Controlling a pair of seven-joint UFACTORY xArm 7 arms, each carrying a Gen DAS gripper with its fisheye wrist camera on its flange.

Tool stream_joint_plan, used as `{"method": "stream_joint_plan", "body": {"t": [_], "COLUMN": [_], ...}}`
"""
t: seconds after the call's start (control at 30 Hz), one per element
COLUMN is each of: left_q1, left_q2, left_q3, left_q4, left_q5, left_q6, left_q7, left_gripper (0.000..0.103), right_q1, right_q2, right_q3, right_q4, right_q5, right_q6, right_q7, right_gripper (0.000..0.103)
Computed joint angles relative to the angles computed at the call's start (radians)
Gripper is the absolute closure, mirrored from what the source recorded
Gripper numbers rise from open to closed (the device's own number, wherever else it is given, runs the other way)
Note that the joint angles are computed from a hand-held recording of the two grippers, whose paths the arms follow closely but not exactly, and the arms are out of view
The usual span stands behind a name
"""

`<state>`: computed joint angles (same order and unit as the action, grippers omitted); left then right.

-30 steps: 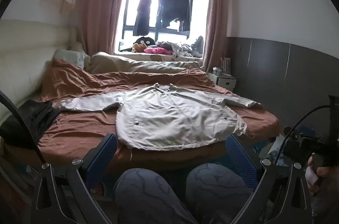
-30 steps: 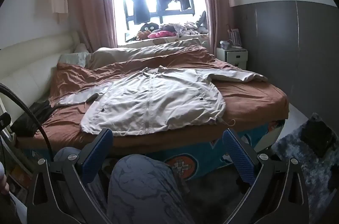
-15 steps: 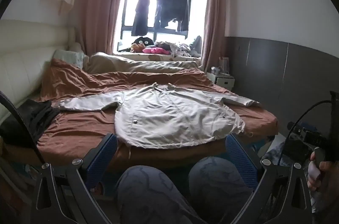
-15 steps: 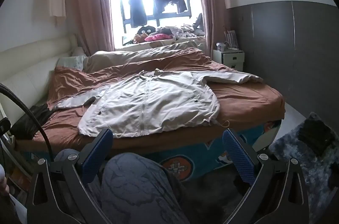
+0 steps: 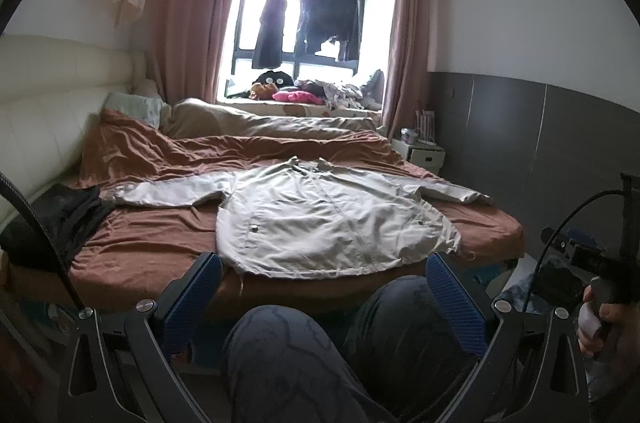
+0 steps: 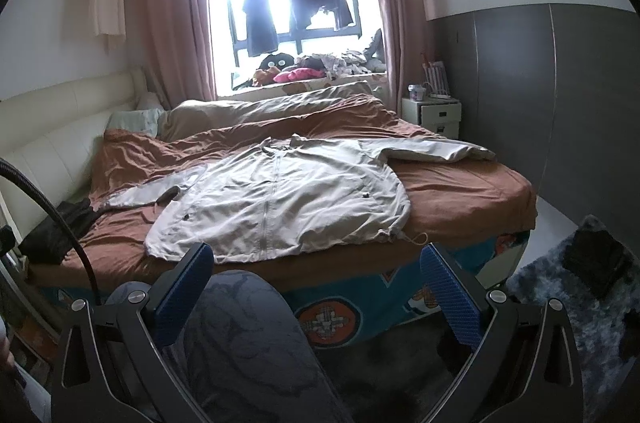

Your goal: Fold large clothes

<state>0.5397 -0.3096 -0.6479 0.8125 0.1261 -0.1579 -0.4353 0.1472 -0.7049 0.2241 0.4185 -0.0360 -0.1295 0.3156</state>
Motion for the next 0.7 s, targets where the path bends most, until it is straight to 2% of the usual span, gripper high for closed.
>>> {"method": "stream_joint_plan", "body": {"t": [0.17, 0.2, 0.5, 0.57, 0.7], "left_q1": [-0.024, 0.001, -0.035, -0.009, -0.035], "left_q2": [-0.003, -0.008, 0.005, -0.003, -0.003], "left_q3": [0.023, -0.006, 0.038, 0.010, 0.038], "left_q4": [-0.008, 0.000, -0.005, -0.007, -0.015], "left_q5": [0.008, 0.007, 0.025, 0.024, 0.019], "left_q6": [0.010, 0.018, 0.014, 0.013, 0.009], "left_q7": [0.006, -0.005, -0.021, -0.032, -0.032], "left_gripper": [0.000, 0.000, 0.000, 0.000, 0.000], "right_q1": [-0.003, -0.010, -0.026, -0.022, -0.027], "right_q2": [0.005, 0.007, 0.027, 0.029, 0.034], "right_q3": [-0.002, 0.006, 0.027, 0.022, 0.032], "right_q4": [-0.006, -0.004, 0.012, 0.010, 0.012], "right_q5": [0.004, 0.005, -0.001, -0.002, -0.005], "right_q6": [-0.017, -0.016, -0.016, -0.021, -0.027], "right_q7": [0.005, 0.008, 0.015, 0.014, 0.013], "right_gripper": [0.000, 0.000, 0.000, 0.000, 0.000]}}
